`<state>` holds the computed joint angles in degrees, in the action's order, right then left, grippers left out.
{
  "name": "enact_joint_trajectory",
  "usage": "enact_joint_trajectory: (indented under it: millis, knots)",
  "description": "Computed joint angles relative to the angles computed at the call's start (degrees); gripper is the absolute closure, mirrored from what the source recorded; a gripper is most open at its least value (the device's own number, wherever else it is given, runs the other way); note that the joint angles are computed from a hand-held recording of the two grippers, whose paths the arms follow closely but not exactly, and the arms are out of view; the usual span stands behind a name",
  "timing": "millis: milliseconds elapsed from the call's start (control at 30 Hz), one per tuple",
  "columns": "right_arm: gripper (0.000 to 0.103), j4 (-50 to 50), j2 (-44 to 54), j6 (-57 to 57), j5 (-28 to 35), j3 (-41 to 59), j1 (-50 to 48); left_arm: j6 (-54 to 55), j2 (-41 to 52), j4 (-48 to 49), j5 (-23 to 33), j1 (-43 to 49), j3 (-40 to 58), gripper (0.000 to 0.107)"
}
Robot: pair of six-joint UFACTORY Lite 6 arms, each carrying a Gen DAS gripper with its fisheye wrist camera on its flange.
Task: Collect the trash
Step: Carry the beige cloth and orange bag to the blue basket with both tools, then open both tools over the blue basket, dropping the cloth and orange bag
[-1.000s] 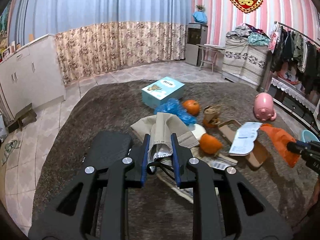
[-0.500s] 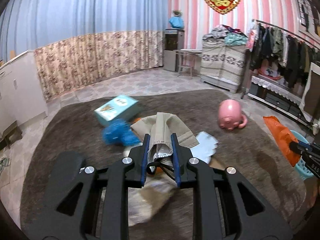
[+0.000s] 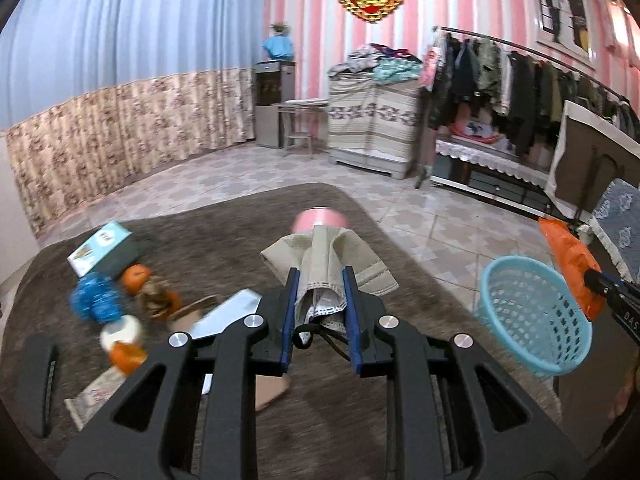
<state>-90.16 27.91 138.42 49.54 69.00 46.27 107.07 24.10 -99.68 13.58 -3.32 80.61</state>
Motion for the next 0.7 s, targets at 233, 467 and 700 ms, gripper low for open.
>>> enact_joint_trajectory:
  millis: [233, 467, 700]
  knots:
    - [0.091, -2.1, -6.0, 6.0, 0.9, -9.9, -3.7, 8.3, 3.2, -9.5, -4.3, -10.0, 3.5, 0.086]
    - [0.091, -4.1, -8.6, 11.1, -0.8, -16.5, -7.6, -2.2, 9.5, -1.3, -4.6, -18.3, 9.5, 0.084]
    - [0.091, -5.0, -10.8, 15.0, -1.2, -21.0, -9.1, -18.6, 20.0, 13.1, -5.4, -25.5, 20.6, 0.084]
